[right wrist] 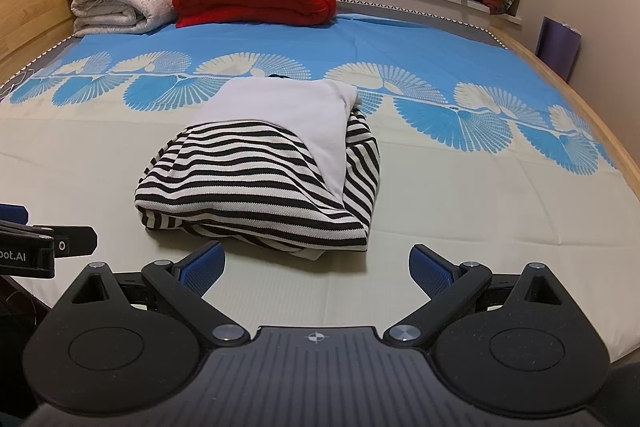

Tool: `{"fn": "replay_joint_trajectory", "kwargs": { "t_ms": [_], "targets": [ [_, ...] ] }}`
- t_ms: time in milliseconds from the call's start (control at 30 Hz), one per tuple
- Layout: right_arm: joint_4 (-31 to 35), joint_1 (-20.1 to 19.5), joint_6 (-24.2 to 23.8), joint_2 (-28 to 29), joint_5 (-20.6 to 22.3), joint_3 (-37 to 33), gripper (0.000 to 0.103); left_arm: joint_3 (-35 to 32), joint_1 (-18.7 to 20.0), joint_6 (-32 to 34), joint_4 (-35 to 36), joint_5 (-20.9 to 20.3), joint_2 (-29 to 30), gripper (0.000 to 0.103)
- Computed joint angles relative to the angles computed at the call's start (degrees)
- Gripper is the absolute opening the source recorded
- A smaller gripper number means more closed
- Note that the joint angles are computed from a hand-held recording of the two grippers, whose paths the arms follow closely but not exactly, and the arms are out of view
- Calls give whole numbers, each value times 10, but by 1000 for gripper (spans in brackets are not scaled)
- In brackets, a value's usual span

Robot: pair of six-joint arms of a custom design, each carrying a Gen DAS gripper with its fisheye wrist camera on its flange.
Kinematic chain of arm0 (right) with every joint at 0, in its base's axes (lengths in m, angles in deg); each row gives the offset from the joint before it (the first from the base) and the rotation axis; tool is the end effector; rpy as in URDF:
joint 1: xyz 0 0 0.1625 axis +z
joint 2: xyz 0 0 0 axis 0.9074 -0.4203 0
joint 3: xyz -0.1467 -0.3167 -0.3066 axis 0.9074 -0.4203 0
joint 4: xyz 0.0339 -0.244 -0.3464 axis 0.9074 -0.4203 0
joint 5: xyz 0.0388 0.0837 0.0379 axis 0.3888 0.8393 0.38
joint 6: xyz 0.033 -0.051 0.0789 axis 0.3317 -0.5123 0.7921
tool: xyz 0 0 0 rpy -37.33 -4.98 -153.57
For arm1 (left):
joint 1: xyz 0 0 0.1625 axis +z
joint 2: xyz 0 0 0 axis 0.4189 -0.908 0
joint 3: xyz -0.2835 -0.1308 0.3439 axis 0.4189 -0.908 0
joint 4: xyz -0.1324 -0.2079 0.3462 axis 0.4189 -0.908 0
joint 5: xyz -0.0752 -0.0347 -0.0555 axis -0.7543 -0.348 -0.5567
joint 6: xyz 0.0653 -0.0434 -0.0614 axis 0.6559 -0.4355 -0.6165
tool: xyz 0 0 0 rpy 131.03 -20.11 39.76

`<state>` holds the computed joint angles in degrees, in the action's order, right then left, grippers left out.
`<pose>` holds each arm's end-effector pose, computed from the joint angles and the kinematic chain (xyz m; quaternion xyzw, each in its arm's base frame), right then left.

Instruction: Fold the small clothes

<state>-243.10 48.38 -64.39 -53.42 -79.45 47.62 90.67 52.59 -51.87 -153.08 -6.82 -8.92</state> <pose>0.3781 -0.7209 -0.0367 0.1682 -0.8367 0.3686 0.3685 0.0207 -0.7795 0.3914 0.1525 0.8948 -0.2899 0.3034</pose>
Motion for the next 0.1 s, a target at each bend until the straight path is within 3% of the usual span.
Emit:
{"fn": "replay_joint_trajectory", "kwargs": {
  "t_ms": [100],
  "targets": [
    [1,0,0,0,0,0,98,1,0,4,-3,0,-1,103]
  ]
}}
